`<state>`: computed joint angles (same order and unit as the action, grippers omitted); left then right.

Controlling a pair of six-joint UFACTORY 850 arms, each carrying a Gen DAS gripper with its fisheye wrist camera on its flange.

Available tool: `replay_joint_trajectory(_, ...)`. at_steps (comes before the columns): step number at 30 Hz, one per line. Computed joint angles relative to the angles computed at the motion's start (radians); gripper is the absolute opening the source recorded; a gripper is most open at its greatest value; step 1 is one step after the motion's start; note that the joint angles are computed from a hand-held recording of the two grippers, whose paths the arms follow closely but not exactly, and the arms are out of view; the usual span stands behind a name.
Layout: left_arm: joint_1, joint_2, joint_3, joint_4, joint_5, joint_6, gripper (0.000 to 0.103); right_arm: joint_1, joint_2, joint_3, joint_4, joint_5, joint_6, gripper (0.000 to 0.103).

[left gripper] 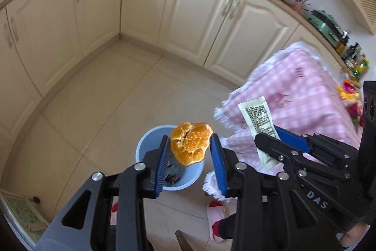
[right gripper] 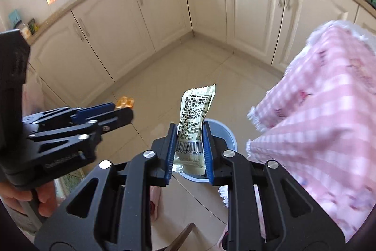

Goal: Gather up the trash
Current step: 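Carry both over the blue bin, open the right tool, then the left tool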

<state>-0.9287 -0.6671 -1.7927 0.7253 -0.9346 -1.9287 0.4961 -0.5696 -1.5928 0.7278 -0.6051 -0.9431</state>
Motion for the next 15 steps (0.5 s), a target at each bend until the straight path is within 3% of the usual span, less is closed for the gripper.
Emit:
replay_joint_trajectory(10,0.061,0.005,0.086,-0.041,0.112,-0.002,0.034,0.045,-0.156,-0.154,-0.096,0.009,0.120,0.026)
replay_joint_trajectory(13,0.071,0.001,0.091,-0.047,0.127,0.000,0.034,0.049,-0.177,-0.177,-0.120,0.027,0.152,0.051)
replay_joint_trajectory(15,0.078,-0.005,0.089,-0.056,0.137,0.005,0.034,0.046,-0.183,-0.183,-0.116,0.026,0.148,0.051)
